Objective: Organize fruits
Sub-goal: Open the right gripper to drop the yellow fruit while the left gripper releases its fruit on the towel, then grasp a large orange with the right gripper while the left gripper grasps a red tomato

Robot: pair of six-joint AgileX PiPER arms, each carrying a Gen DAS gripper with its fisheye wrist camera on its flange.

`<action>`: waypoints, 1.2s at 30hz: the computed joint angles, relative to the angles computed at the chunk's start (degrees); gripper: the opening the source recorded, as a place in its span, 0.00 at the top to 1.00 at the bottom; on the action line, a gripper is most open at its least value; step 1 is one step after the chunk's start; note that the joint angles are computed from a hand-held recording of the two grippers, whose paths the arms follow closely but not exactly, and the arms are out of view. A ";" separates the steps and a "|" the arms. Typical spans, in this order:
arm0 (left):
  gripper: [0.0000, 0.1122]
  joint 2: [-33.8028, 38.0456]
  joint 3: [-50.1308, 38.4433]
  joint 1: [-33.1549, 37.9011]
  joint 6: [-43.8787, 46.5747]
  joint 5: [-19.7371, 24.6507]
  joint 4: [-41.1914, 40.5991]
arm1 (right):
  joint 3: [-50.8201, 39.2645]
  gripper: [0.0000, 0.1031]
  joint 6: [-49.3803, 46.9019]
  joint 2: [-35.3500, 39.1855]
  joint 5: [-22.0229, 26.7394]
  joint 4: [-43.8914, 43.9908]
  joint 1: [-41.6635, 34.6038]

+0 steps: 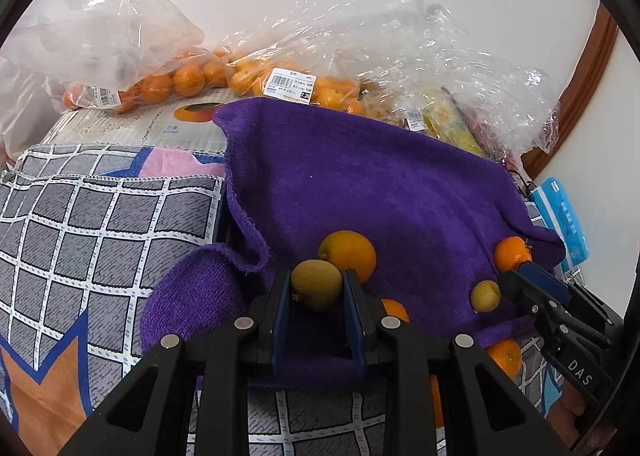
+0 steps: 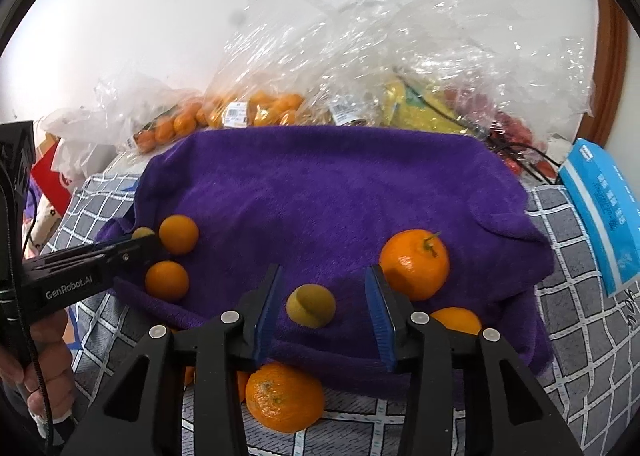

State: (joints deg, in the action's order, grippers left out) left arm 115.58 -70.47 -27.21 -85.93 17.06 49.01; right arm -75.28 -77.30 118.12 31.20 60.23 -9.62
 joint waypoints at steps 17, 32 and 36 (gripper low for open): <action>0.72 -5.15 4.07 -1.61 -8.95 -1.27 8.29 | 8.72 0.58 -15.70 -7.99 -8.92 17.75 -1.01; 0.72 -14.84 9.55 -6.21 -9.39 -0.35 11.26 | 19.53 0.58 -6.47 -23.75 -1.53 5.97 -7.07; 0.72 -17.90 12.26 -8.70 -10.47 2.16 13.18 | 22.51 0.58 -8.44 -26.19 -0.73 7.13 -7.91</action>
